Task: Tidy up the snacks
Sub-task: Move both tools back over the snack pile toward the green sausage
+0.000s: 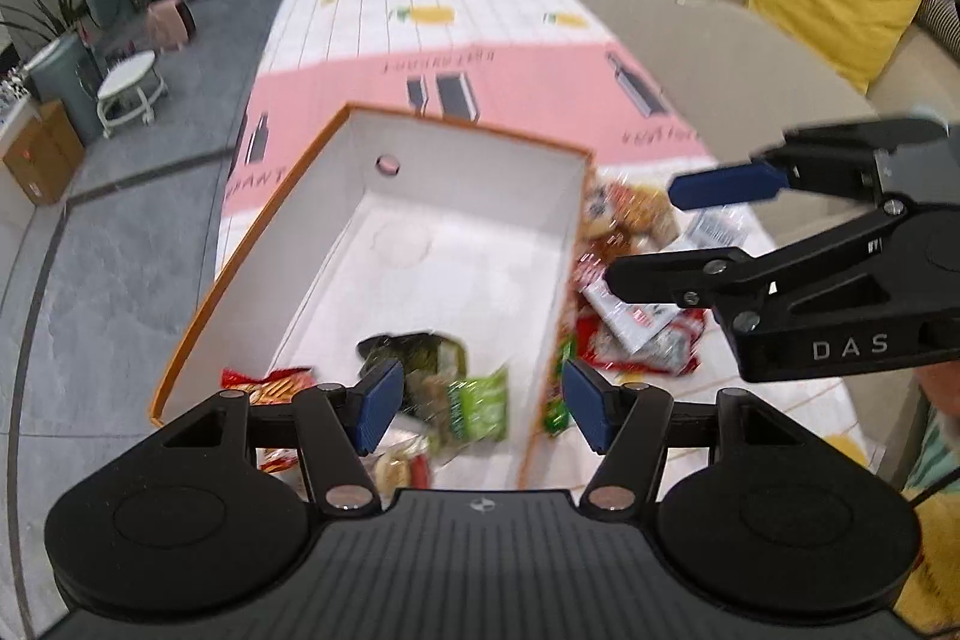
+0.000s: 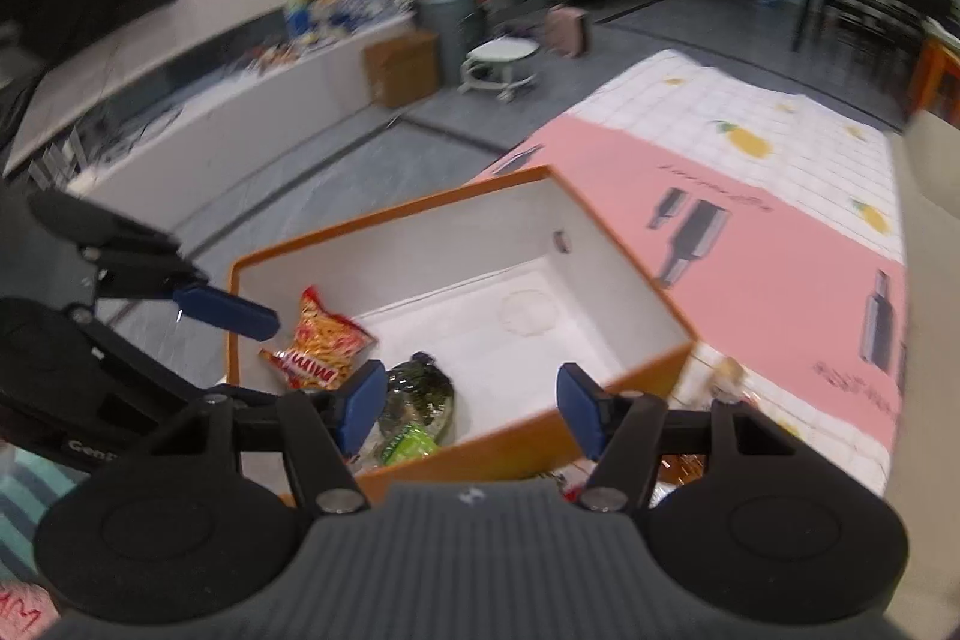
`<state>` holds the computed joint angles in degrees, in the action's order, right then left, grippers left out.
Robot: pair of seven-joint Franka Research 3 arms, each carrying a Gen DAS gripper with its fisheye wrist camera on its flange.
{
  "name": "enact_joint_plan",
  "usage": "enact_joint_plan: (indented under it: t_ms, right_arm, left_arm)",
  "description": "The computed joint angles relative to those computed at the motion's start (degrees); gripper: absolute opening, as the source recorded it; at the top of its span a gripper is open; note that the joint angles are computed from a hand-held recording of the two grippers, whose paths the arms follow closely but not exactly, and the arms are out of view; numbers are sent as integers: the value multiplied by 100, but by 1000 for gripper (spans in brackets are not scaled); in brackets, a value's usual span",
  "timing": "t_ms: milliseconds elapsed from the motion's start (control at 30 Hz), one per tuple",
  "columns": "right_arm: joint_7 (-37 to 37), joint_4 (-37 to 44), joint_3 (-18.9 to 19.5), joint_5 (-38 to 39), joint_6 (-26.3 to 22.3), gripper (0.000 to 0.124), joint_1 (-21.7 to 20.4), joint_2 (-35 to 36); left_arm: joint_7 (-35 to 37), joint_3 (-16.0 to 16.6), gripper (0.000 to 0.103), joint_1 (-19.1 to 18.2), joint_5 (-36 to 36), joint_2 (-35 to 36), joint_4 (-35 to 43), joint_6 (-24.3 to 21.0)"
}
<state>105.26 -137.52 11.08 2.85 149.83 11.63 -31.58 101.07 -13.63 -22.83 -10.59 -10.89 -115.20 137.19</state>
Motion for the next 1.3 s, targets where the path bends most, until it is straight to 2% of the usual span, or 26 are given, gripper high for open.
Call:
enact_joint_plan:
  t_ms: [133,200,300,400,600,767,833,1000,1167,1300]
  right_arm:
    - [687,-553,312,-263,14,61,-382,-741]
    - [980,-813,424,-337,-62,61,-507,-1106]
    - [1298,-1187,529,-419,-178,61,-604,-1583]
    - [1582,-1549,565,-414,-329,61,-632,-2046]
    - [2185,-2241,712,-425,-604,61,-673,-2851]
    - [2317,-2550,766,-552,-584,61,-607,-2874]
    - [2319,-2644,777,-627,-477,61,-602,-2811]
    - [2187,-2720,865,-932,-103,61,-678,-2474]
    - [2081,-2726,1015,-1297,381,61,-890,-1999]
    - [1928,-2724,1016,-1482,798,61,-991,-1627]
  left_arm:
    - [-258,-110,71,-116,-12,-224,-361,561]
    - [-156,-91,71,-265,-123,-295,-524,794]
    - [85,-67,71,-494,-290,-379,-765,1109]
    - [33,-122,71,-625,-243,-392,-981,1381]
    - [-188,-223,71,-783,0,-352,-1370,1608]
    - [-1068,-580,65,-547,1223,-107,-1465,1697]
    - [-1524,-719,53,-445,1868,22,-1479,1797]
    - [-2906,-967,52,-213,3684,405,-1383,1939]
    - [-3709,-894,51,-275,4882,792,-1160,1830]
    - [-4006,-783,48,-383,5285,993,-1016,1729]
